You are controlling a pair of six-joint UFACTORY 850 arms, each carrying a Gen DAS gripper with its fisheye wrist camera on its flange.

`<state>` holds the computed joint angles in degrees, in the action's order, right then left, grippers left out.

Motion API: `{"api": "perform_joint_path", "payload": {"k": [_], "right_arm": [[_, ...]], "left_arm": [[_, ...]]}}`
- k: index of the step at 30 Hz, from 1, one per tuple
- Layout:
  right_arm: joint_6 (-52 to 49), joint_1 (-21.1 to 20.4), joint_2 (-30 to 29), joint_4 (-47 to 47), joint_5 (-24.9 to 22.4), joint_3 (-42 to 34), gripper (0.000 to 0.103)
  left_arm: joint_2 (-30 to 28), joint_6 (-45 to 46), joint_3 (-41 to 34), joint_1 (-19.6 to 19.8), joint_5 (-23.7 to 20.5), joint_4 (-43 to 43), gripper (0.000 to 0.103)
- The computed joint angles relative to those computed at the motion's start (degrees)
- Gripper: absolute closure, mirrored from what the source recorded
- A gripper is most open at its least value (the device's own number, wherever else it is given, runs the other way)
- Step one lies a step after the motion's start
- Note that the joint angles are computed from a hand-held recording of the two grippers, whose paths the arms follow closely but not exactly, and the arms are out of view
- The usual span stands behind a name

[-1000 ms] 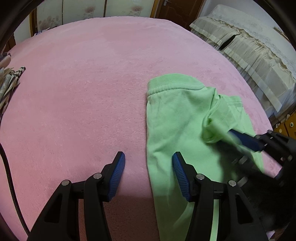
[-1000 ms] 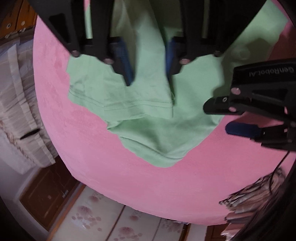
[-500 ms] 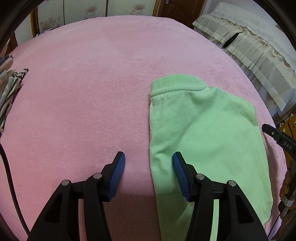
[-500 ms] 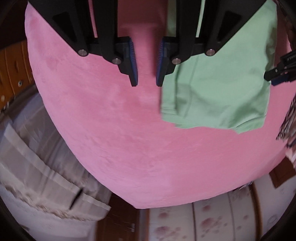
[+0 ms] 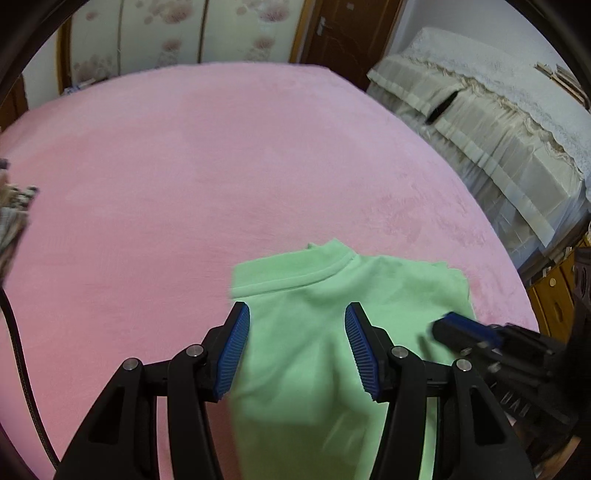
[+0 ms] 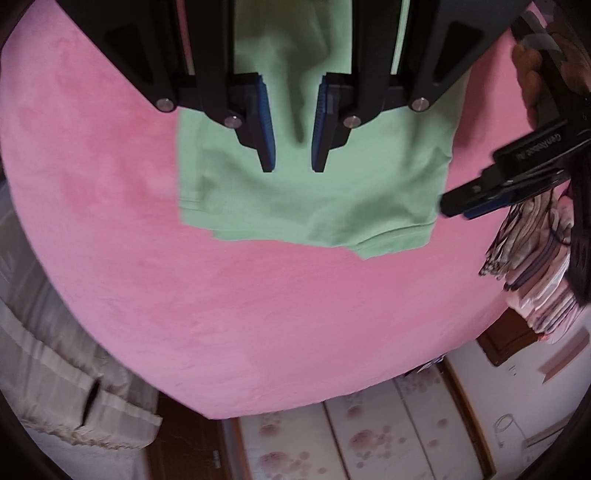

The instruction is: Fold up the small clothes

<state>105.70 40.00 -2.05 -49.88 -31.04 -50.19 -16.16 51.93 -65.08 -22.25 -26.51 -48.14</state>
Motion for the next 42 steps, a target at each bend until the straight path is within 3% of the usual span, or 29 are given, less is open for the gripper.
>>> {"api": "perform_joint_path", "payload": {"k": [3, 7, 9, 15, 18, 24, 28, 31, 35, 39, 42], "right_arm": [[-2.43, -2.15, -2.32, 2.26, 0.72, -1.02, 0.083], [0.21, -3.77, -0.85, 1.16, 0.28, 1.39, 0.091], [2.92, -3.96, 1.10, -0.46, -0.02, 3.38, 0.097], [5.42, -3.62, 7.44, -0.37, -3.18, 7.57, 0.092], [5.29, -2.99, 11.48, 0.63, -2.92, 9.77, 0.091], [4.52, 1.06, 17.67, 3.64, -4.35, 12.70, 0.064], [3.62, 5.08, 20.27, 7.11, -4.49, 14.43, 0.063], [3.67, 7.35, 21.58, 9.41, -1.41, 16.14, 0.062], [0.73, 8.74, 20.91, 13.02, 0.84, 17.30, 0.062], [-0.78, 5.76, 20.42, 14.85, 8.27, 19.61, 0.062], [4.32, 1.97, 20.56, 9.86, 16.95, 22.08, 0.061]], "left_arm": [[-3.30, -9.35, -2.01, -1.83, 4.06, 9.35, 0.050], [-6.20, -14.58, -4.07, -1.52, 7.31, 14.50, 0.047], [-7.50, -12.98, -5.57, -0.65, 5.37, 12.78, 0.043], [-5.96, -6.26, -5.52, 0.78, 3.00, 7.60, 0.042], [-3.73, 1.99, -4.39, 2.79, -0.46, 1.37, 0.031], [3.16, 20.74, 1.23, 7.86, -7.15, -10.01, 0.024], [5.57, 18.54, 2.16, 10.04, -14.20, -3.76, 0.020], [5.81, 11.05, 1.90, 11.23, -17.31, 1.24, 0.020], [4.64, 8.75, 2.42, 11.06, -19.66, 3.11, 0.017], [2.04, 7.34, 2.72, 9.39, -20.66, 3.97, 0.017], [-1.21, 7.52, 1.72, 8.85, -23.62, 1.84, 0.017]]}}
